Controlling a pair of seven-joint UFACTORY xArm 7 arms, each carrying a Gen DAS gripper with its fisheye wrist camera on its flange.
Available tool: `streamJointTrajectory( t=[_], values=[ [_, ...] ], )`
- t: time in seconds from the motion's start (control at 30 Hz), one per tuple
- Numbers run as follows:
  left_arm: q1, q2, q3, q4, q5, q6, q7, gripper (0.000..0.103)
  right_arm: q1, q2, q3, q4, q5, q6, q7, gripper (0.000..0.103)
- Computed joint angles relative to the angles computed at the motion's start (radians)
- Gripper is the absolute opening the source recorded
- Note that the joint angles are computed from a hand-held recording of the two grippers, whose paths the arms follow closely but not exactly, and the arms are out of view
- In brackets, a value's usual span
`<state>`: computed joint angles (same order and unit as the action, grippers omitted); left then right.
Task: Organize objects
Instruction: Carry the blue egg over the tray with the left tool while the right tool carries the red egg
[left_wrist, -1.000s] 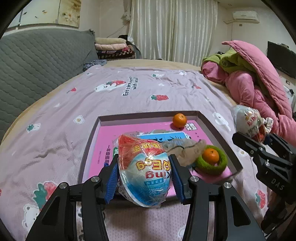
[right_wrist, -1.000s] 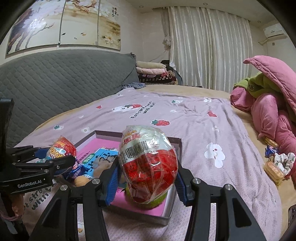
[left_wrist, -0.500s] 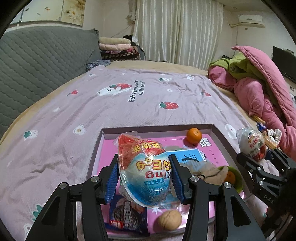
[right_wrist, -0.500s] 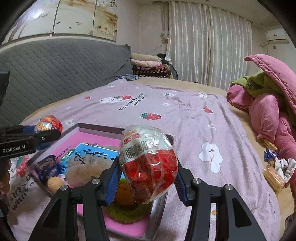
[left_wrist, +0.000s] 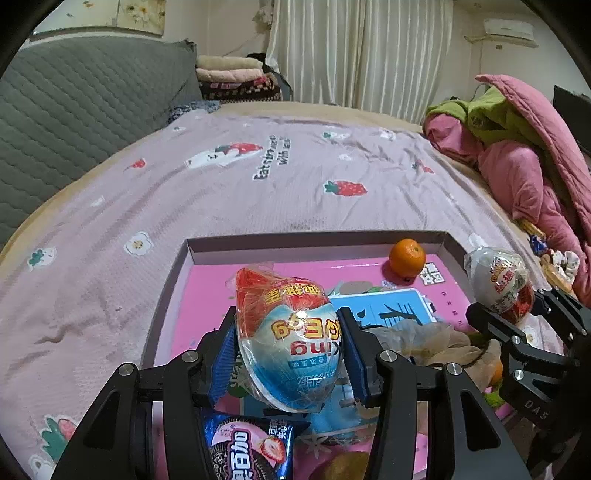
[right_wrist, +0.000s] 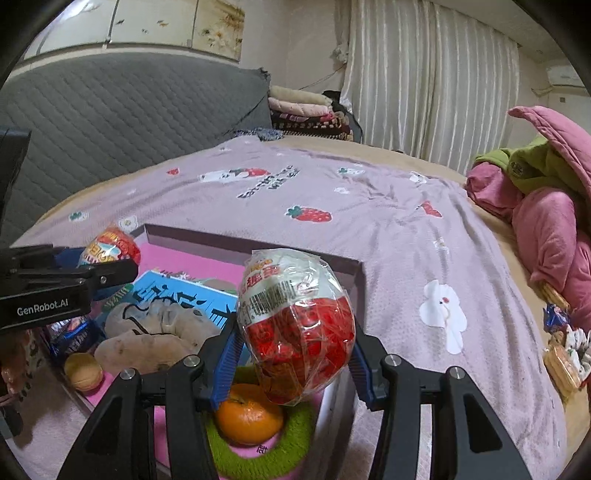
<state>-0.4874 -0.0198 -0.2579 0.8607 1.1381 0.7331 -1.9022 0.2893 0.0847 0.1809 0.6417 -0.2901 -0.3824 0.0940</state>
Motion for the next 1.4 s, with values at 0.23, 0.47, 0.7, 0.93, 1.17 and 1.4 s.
streamJointTrajectory(
  t=[0.23,0.47,0.7,0.93,1.17,1.4],
  values=[
    [0.003,0.024,0.011,0.010,0.011,-0.021,0.003,0.053,0.016,0.029,0.002,0.021,0.046,0.012,-0.045,0.053],
    [-0.005,0.051,0.022,0.027,0.001,-0.027,0.023,0.053,0.003,0.043,0.014,0.039,0.032,0.032,-0.035,0.053],
    [-0.015,0.073,0.035,0.041,-0.006,-0.038,0.035,0.053,-0.022,0.044,0.031,0.050,-0.010,0.066,0.000,0.053],
    [-0.022,0.081,0.040,0.046,-0.015,-0.035,0.046,0.053,0.009,0.045,0.013,0.057,0.051,0.092,-0.047,0.053],
    [-0.024,0.088,0.046,0.048,-0.021,-0.046,0.051,0.053,0.001,0.049,0.025,0.068,0.073,0.121,-0.066,0.053],
    [-0.029,0.098,0.049,0.058,-0.025,-0.036,0.065,0.053,0.072,0.048,-0.026,0.083,0.154,0.171,-0.125,0.053]
  ],
)
